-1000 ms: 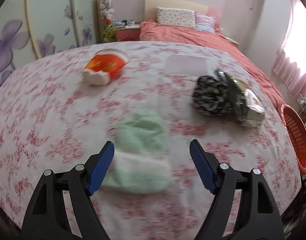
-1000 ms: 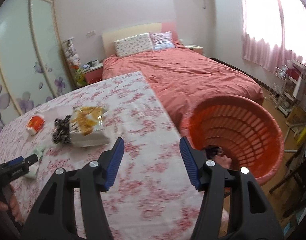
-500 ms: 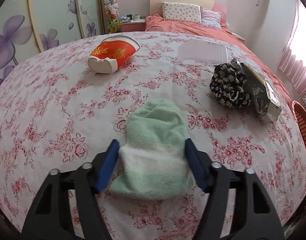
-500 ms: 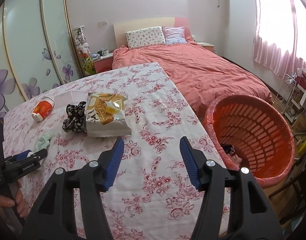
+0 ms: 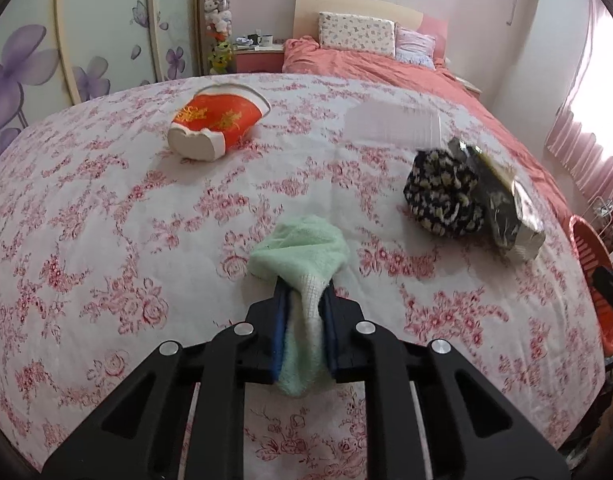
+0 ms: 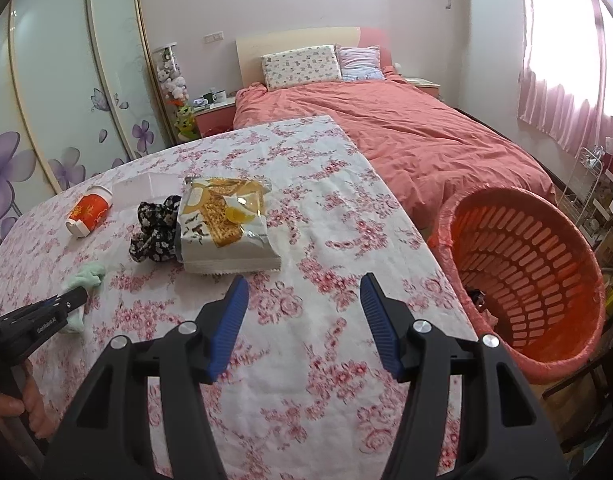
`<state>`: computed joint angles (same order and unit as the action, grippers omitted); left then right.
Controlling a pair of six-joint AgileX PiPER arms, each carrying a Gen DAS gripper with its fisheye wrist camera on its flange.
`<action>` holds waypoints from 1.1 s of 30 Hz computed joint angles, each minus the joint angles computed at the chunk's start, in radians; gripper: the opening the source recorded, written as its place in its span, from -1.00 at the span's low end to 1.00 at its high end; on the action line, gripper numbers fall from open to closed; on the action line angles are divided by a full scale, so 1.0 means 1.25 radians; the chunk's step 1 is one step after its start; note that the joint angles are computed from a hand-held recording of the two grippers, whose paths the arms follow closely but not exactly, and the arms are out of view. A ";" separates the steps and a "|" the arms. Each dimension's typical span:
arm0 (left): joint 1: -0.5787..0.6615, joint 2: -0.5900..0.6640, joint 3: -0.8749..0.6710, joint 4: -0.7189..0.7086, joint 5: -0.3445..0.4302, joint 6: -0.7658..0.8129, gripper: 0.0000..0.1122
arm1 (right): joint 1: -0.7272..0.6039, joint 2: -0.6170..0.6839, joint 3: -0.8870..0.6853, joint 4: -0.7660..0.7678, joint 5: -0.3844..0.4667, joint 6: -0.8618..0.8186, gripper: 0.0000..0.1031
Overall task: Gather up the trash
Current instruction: 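Grasp the orange-and-white wafer snack bag with the right gripper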
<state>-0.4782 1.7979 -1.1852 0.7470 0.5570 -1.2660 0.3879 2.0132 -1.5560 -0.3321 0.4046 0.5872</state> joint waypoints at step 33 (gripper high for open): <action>0.037 0.002 -0.032 -0.081 -0.037 0.105 -0.71 | 0.004 0.410 -0.707 0.288 0.373 -0.247 0.56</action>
<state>-0.4324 1.8005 -1.2258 0.6457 0.5101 -1.1345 0.3933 2.5255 -2.4396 0.0274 0.8703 0.2779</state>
